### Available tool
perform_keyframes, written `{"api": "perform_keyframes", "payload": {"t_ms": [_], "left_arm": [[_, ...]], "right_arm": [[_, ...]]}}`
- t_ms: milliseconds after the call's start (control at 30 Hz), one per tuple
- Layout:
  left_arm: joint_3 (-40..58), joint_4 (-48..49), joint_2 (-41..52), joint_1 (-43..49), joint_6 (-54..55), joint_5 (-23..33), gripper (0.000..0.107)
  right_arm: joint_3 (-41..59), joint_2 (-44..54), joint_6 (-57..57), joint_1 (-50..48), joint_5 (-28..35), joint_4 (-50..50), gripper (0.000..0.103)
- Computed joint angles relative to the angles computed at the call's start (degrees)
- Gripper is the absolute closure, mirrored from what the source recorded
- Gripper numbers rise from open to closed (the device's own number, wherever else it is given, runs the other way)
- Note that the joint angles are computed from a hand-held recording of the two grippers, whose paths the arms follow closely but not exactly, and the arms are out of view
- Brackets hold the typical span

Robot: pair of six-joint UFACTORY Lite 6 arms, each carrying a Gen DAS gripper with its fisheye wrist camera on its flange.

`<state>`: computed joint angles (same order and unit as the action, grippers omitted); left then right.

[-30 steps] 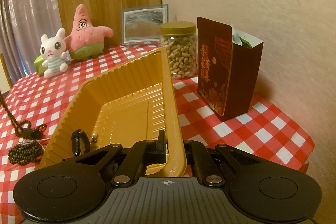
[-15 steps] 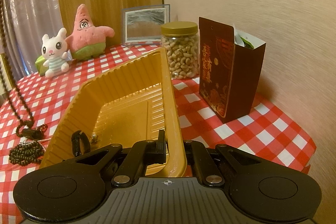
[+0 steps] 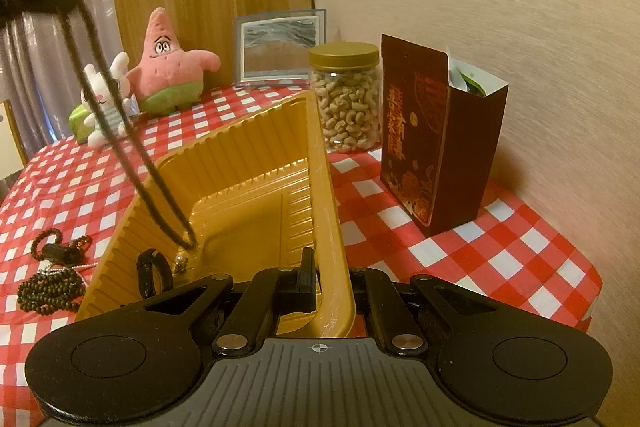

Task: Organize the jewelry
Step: 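Lift the bead bracelet over the orange tray and open the left tool, then grasp a black rectangular piece from the pile with the left tool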

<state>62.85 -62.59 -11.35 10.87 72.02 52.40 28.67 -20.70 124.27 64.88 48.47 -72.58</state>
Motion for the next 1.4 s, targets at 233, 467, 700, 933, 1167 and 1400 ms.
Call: {"api": "perform_keyframes", "payload": {"t_ms": [233,467,700,933,1167,1400], "left_arm": [[-6.6,2.7,3.8,-5.4,0.7,-8.1,0.101],[-10.0,4.6,7.1,-9.8,1.0,-11.8,0.1],[-10.1,5.7,6.8,-8.9,-1.4,-11.8,0.072],[-10.4,5.8,3.9,-1.0,-0.4,-7.3,0.07],[-10.1,7.9,2.8,11.3,2.4,-3.6,0.07],[-8.5,10.5,5.0,24.0,6.8,-2.2,0.07]], "right_arm": [[-0.4,-0.4,-0.4,-0.9,-0.9,-0.2,0.099],[-0.4,-0.5,-0.8,-1.6,-1.5,-0.2,0.099],[-0.7,-0.5,-0.5,-1.7,-1.8,-0.4,0.099],[-0.9,-0.6,-0.4,-1.9,-1.9,-0.5,0.099],[-1.0,-0.6,-0.3,-2.1,-2.1,-0.8,0.099],[-1.0,-0.6,-0.2,-2.0,-2.0,-0.8,0.099]]}}
